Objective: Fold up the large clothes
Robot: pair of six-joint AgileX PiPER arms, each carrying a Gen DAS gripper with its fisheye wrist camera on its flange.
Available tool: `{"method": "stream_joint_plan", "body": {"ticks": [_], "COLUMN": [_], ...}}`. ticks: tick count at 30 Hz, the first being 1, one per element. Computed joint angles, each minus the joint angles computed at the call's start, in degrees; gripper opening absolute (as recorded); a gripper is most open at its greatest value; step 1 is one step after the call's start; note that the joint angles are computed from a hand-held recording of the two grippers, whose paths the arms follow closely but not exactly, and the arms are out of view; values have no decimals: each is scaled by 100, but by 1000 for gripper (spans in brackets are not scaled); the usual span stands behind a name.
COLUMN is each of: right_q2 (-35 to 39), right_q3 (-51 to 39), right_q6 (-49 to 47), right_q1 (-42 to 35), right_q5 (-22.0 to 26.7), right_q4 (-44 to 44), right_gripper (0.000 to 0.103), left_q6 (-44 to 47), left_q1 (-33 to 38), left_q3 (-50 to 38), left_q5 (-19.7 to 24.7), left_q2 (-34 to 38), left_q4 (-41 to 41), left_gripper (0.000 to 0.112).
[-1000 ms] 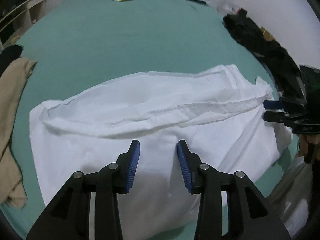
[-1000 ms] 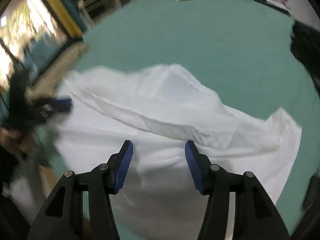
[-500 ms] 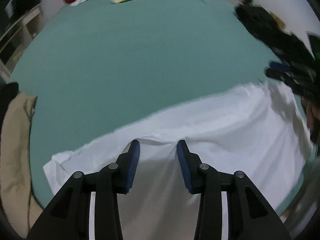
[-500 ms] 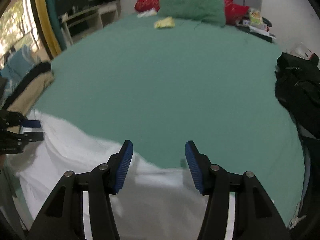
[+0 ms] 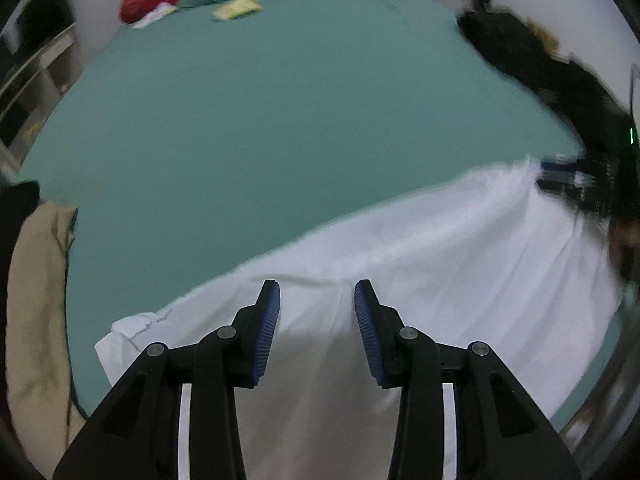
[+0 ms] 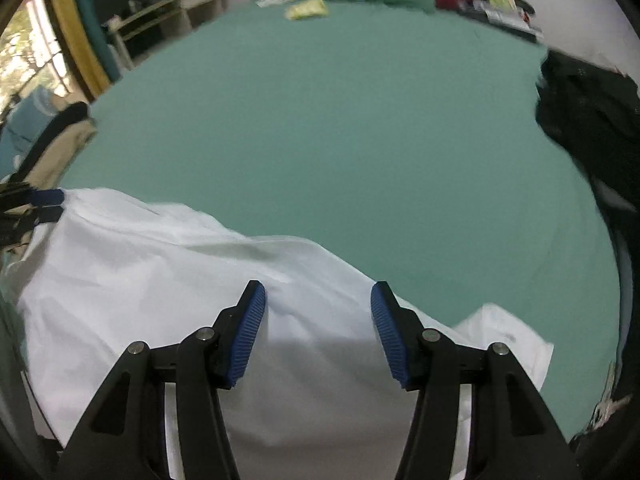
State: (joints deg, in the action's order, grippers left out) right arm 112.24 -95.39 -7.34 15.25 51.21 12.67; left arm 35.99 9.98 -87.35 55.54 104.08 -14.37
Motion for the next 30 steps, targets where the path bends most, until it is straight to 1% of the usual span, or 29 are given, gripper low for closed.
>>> {"method": "stream_joint_plan", "body": {"ticks": [1,3,5,8,10,13,15,17,18,19,20,21,23,25,26,28,29,30], "right_q2": [-1,76,133,355,532,698,867,1061,1143,1168,1170,1151,1082,1048,1027,959,966,969], "right_q3": [35,-120,-293,-685,-925,-1119,-1398,-1695,-1828,-1860,-1856,-1794,-1611,-1535,-1501,-1363,-1370,-1374], "right_q6": [53,246,342,218,64,-160,-277,-450,-524,-692,-804,-857,-756,-597,-504,-238,-132,-48], "right_q1": [-17,-23,19,146,182,190,145,72,57,41,32,33,39,49,62,73,70,45], "right_q5": [-43,55,59,283,527,586,706,823,887,863,830,752,564,410,346,153,153,180], "right_q4": [-31,-182,-334,-515,-393,-230,-60,151,222,341,426,479,450,356,282,75,6,-24], "right_gripper": [56,56,56,56,56,56,56,56,56,56,56,56,56,56,56,56,56,56], "left_q6": [-21,-355,-475,-505,-411,-132,-122,-70,3,141,275,288,282,20,-261,-996,-1213,-1375], "left_q1": [-79,-289,-315,-297,-336,-385,-472,-474,-437,-371,-294,-292,-313,-302,-315,-466,-505,-510], "left_q3": [130,337,364,211,67,42,-126,-379,-477,-515,-576,-534,-377,-189,-116,-81,-74,-153], "left_q5": [-135,-458,-589,-522,-428,-508,-383,-92,28,101,244,218,-74,-497,-701,-1011,-1086,-1027], "left_q2": [-40,-96,-119,-39,60,119,304,509,578,599,628,593,512,410,363,329,344,406], "left_q4": [177,760,861,796,823,758,746,681,559,344,77,25,80,103,216,813,992,1060], "left_gripper": [41,41,41,41,41,41,41,41,30,14,2,2,2,2,2,2,2,3]}}
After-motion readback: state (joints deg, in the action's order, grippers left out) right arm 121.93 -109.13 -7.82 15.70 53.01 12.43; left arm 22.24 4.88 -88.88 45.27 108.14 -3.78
